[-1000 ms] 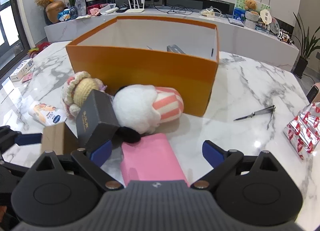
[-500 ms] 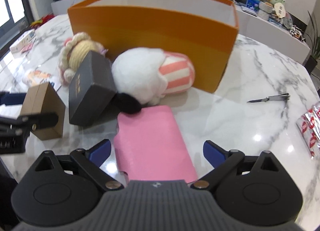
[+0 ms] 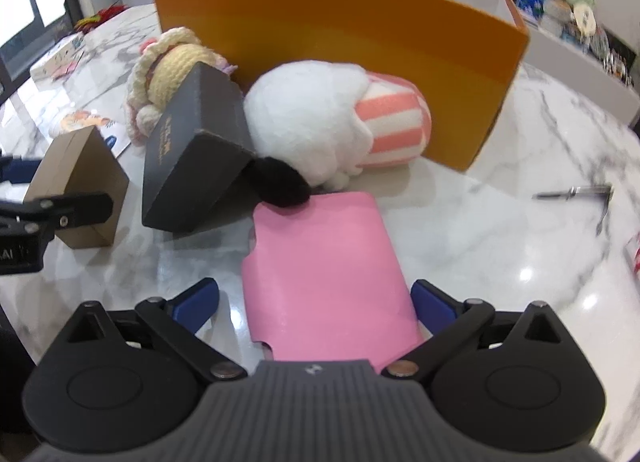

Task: Organize objects
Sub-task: 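Grasp the small cardboard box with left gripper while right gripper grasps the pink case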

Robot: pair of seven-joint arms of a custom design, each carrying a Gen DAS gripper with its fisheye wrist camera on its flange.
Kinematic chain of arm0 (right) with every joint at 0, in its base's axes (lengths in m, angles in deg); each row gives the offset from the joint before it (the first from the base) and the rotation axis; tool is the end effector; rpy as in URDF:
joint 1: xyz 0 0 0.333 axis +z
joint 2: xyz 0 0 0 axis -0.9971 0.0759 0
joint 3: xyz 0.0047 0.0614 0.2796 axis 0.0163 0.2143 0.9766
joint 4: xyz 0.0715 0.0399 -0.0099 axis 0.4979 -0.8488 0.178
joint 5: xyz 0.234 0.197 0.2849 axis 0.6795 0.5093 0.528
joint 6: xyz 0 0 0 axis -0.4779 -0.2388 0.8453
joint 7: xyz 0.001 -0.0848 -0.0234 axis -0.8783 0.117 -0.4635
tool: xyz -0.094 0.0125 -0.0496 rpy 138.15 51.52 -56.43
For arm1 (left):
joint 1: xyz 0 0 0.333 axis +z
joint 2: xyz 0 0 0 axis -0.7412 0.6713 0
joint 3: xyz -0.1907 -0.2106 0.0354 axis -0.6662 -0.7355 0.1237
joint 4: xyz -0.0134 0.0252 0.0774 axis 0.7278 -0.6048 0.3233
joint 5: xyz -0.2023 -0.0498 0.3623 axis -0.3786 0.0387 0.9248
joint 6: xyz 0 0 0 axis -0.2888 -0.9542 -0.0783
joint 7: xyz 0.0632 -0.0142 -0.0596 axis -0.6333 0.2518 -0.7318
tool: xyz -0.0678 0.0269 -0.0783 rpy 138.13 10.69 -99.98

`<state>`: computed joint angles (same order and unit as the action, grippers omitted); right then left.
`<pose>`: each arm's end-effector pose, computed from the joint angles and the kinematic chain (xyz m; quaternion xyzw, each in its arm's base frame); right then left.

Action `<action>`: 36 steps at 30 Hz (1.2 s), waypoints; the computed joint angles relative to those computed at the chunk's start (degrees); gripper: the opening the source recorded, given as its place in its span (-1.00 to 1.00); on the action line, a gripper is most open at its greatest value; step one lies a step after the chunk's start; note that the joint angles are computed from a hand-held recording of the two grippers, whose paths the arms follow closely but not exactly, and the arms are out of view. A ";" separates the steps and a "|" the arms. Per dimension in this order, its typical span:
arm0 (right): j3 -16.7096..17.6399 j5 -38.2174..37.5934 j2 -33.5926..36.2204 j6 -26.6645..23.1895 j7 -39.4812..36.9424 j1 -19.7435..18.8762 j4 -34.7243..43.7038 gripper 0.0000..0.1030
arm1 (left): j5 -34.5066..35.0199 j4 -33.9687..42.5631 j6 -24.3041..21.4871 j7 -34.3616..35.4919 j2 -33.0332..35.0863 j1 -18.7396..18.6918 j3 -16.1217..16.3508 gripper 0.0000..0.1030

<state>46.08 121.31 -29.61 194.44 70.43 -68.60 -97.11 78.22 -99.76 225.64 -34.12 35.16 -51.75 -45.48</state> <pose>0.4791 0.0404 0.3602 -0.8644 0.4069 -0.1288 0.2658 0.3354 -0.1653 0.3828 -0.7046 0.6155 -0.2415 0.2575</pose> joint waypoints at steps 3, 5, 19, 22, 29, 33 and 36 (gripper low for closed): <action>0.07 0.18 -0.10 0.25 0.14 0.03 -0.17 0.99 | 0.42 0.02 -0.07 0.16 -0.05 0.14 -0.30 0.48; 0.07 0.29 -0.19 0.54 0.15 0.12 -0.32 0.98 | 0.47 -0.12 0.02 0.32 -0.12 0.02 -0.12 0.48; -1.08 -2.67 -3.73 0.27 3.00 0.60 -2.61 0.63 | -0.30 -0.67 -0.07 2.73 -1.72 -1.87 1.00 0.47; -1.13 -3.75 -4.18 0.10 3.94 0.49 -2.93 0.63 | -0.76 -0.59 0.30 3.46 -1.74 -2.21 1.37 0.47; -2.64 -4.72 -7.51 -1.46 5.27 0.91 -4.33 0.62 | -1.60 -0.48 0.62 4.93 -2.03 -2.79 1.43 0.47; -3.32 -4.93 -9.15 -2.46 5.75 0.90 -4.99 0.62 | -2.09 -0.63 1.01 5.40 -2.65 -3.14 1.50 0.47; -3.82 -5.29 -9.93 -3.67 6.46 0.84 -4.95 0.62 | -2.06 -0.64 1.15 5.59 -3.19 -3.07 0.97 0.47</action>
